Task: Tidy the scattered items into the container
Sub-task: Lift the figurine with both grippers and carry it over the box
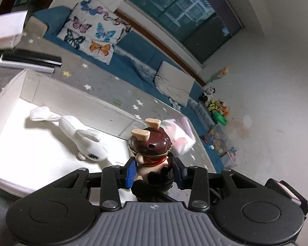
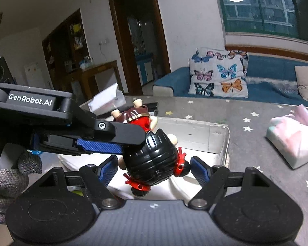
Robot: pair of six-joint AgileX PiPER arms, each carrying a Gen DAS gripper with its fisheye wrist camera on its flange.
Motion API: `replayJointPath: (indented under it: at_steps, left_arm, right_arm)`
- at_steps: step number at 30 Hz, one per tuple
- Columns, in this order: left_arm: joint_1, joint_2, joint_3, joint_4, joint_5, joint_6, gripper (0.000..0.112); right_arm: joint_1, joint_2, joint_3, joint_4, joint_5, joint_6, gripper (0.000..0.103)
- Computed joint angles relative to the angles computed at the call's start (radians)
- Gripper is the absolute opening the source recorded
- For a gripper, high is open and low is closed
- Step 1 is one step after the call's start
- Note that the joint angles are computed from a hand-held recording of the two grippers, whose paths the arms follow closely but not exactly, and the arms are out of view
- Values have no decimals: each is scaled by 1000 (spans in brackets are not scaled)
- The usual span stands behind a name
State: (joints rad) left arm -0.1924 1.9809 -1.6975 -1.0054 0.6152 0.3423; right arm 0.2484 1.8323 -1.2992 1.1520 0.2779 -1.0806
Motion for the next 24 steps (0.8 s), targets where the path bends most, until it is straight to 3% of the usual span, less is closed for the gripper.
replayJointPath:
  at_steps: [10,14,17,24]
  left_arm:
    - [44,167,-129,-31,81,-44,40]
    - [43,197,-154,-1,87,-74,37]
    - [40,209,-158,4,87,-82,37]
    - [34,200,-151,41,87,-89,37]
  right_arm:
    - [33,173,-214,-607,58,531,79]
    - [52,195,-251,-716,76,577,77]
    - [81,210,-287,-894,103,708,77]
    - [97,220,-304,-989,115,785,71]
